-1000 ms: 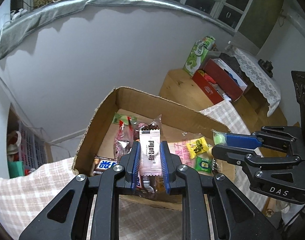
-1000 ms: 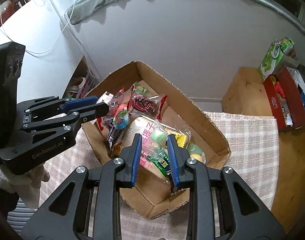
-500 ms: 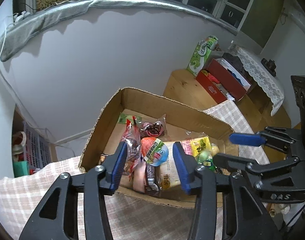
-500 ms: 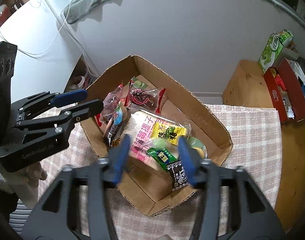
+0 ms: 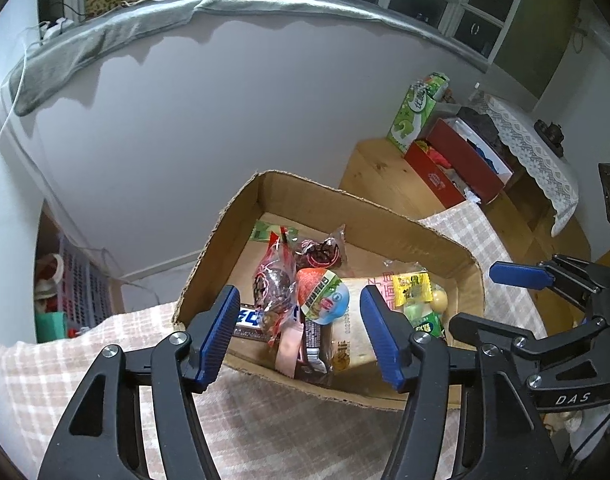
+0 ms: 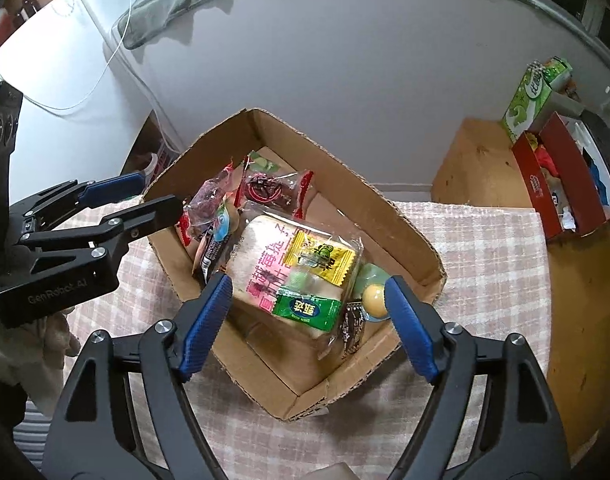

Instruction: Organize snacks

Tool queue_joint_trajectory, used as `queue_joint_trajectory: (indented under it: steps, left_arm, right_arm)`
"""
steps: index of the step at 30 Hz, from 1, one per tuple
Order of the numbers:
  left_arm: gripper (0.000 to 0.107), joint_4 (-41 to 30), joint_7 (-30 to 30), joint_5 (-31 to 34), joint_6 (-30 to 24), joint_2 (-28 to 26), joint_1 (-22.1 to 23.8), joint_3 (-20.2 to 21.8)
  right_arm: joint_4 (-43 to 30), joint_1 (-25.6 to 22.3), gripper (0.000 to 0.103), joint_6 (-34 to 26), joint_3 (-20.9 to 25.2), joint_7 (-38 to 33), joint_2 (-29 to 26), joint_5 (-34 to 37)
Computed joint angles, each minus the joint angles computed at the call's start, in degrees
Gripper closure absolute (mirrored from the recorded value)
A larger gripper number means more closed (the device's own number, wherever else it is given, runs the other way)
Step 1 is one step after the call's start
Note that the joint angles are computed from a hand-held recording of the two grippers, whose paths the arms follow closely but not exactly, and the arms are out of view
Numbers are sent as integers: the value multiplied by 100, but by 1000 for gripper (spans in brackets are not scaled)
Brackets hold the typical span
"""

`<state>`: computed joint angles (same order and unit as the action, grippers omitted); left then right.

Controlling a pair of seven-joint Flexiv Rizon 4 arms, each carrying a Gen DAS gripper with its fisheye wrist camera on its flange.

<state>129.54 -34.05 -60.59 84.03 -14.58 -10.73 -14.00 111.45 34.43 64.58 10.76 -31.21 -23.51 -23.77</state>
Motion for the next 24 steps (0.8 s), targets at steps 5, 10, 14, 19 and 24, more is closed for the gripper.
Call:
queue_joint_trajectory:
  steps: [5, 10, 14, 19, 24]
  left_arm:
    - [40, 86, -85, -45, 44, 124, -37, 40]
    - [39, 213, -339, 138, 70, 261, -123, 202]
    - [39, 327, -543, 307, 130, 381, -140, 250]
    - [39, 518, -608, 143, 243, 612, -236, 245]
    - [39, 786, -640, -211, 416, 959, -562, 341]
  right_arm:
    - [90, 84, 22, -3, -80, 188, 112, -166]
    - [174, 123, 22, -2, -115, 394, 223, -402]
    - [283, 163, 22, 15, -154, 633, 328, -625]
    - [419, 160, 22, -12, -100, 838, 491, -818]
    - [580, 156, 22, -16, -16, 1037, 696, -957]
